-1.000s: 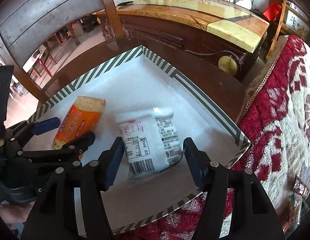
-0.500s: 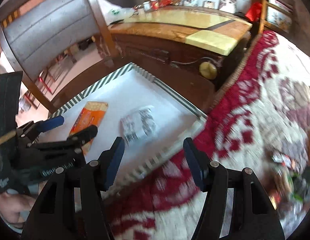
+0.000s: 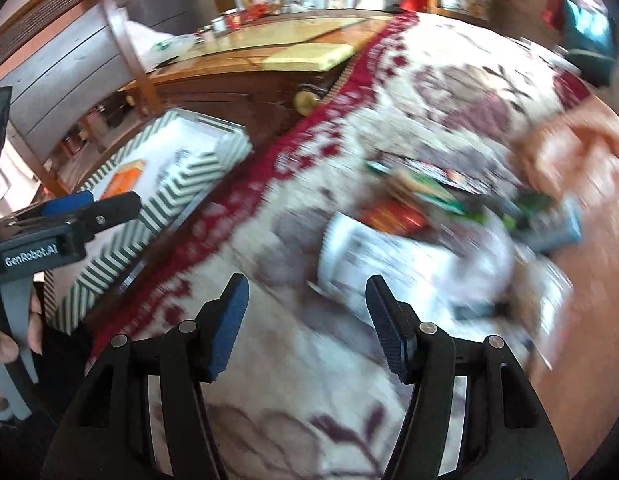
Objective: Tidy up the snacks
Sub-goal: 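Move both grippers back over the snack pile on the bedspread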
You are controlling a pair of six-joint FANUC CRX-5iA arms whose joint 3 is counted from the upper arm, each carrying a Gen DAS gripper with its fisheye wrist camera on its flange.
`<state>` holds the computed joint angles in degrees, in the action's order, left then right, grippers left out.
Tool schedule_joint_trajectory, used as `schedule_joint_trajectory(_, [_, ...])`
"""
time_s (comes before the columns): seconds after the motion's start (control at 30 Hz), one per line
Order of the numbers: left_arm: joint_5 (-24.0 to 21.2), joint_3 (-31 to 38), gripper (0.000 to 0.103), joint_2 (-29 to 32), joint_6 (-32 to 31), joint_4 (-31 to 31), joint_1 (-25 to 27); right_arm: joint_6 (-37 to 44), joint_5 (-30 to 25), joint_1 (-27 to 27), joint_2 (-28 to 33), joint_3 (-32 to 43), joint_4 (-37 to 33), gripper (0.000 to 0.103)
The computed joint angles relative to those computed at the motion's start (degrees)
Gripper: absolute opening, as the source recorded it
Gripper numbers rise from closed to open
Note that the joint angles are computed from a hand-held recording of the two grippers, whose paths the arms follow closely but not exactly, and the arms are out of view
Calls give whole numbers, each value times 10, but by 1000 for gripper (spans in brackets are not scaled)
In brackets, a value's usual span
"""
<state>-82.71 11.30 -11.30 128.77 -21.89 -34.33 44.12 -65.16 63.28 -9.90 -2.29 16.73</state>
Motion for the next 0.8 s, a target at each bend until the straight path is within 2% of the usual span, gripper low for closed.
schedule_joint_trajectory(0.3, [17, 23, 97, 49, -10, 28, -46, -71, -31, -6, -88, -81, 25, 61])
schedule_joint_trajectory(0.5, [19, 51, 97, 86, -20, 42, -56, -96, -30, -26, -109, -100, 18, 61])
schedule_joint_trajectory(0.8, [16, 128, 97, 167, -60, 54, -70, -100, -33, -37, -120, -112, 8, 61])
